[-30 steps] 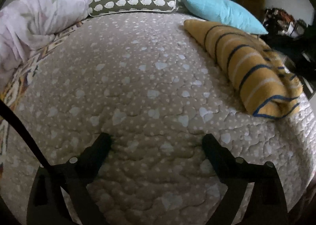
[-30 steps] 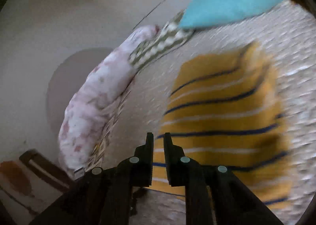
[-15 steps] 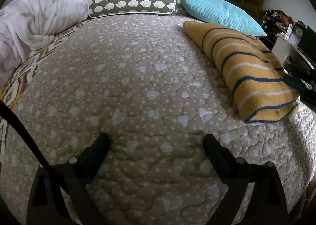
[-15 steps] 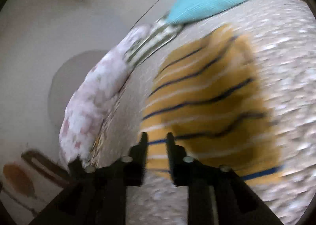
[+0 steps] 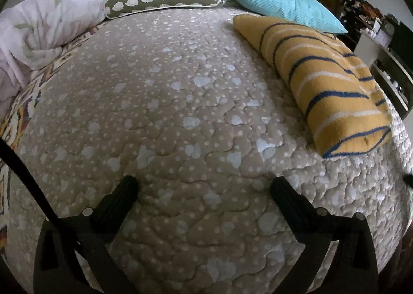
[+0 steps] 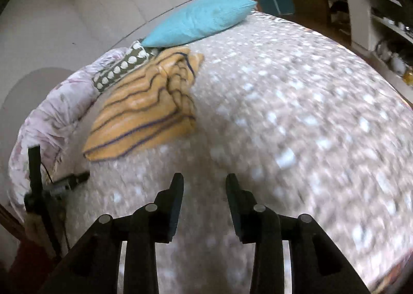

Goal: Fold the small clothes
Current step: 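Open the right gripper and set the folded sweater flat on the bed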

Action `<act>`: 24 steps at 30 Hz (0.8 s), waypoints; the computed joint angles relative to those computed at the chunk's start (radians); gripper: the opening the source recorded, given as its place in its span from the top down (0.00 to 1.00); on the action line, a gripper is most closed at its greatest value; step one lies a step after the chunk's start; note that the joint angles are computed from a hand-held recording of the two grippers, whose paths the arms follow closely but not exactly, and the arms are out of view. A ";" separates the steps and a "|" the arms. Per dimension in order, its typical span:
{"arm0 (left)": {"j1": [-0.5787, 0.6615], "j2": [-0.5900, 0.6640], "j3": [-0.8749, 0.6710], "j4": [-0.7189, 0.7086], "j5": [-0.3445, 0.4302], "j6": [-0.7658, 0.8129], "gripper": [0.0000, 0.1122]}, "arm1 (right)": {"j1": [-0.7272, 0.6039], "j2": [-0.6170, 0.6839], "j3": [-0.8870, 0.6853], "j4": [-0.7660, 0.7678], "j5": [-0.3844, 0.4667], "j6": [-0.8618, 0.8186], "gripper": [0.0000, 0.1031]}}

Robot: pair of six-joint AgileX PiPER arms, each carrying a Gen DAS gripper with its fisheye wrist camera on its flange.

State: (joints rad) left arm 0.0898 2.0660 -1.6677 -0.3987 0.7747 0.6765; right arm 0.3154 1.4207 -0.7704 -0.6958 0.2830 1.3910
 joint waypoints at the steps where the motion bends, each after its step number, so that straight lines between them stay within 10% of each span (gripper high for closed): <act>1: -0.003 -0.010 0.009 0.013 -0.009 -0.029 0.08 | 0.023 -0.023 0.015 -0.030 0.027 0.051 0.64; 7: 0.053 -0.273 0.282 -0.156 -0.175 -0.004 0.12 | 0.144 -0.126 -0.015 -0.071 0.227 0.087 0.57; 14: 0.202 -0.743 0.565 -0.496 -0.495 0.442 0.08 | 0.362 -0.120 -0.176 -0.189 0.492 0.139 0.51; 19: 0.393 -0.876 0.568 -0.771 -0.290 0.653 0.08 | 0.463 -0.078 -0.304 -0.207 0.598 0.129 0.40; 24: 0.387 -0.839 0.545 -0.608 -0.135 0.423 0.08 | 0.523 -0.004 -0.404 -0.192 0.670 0.113 0.37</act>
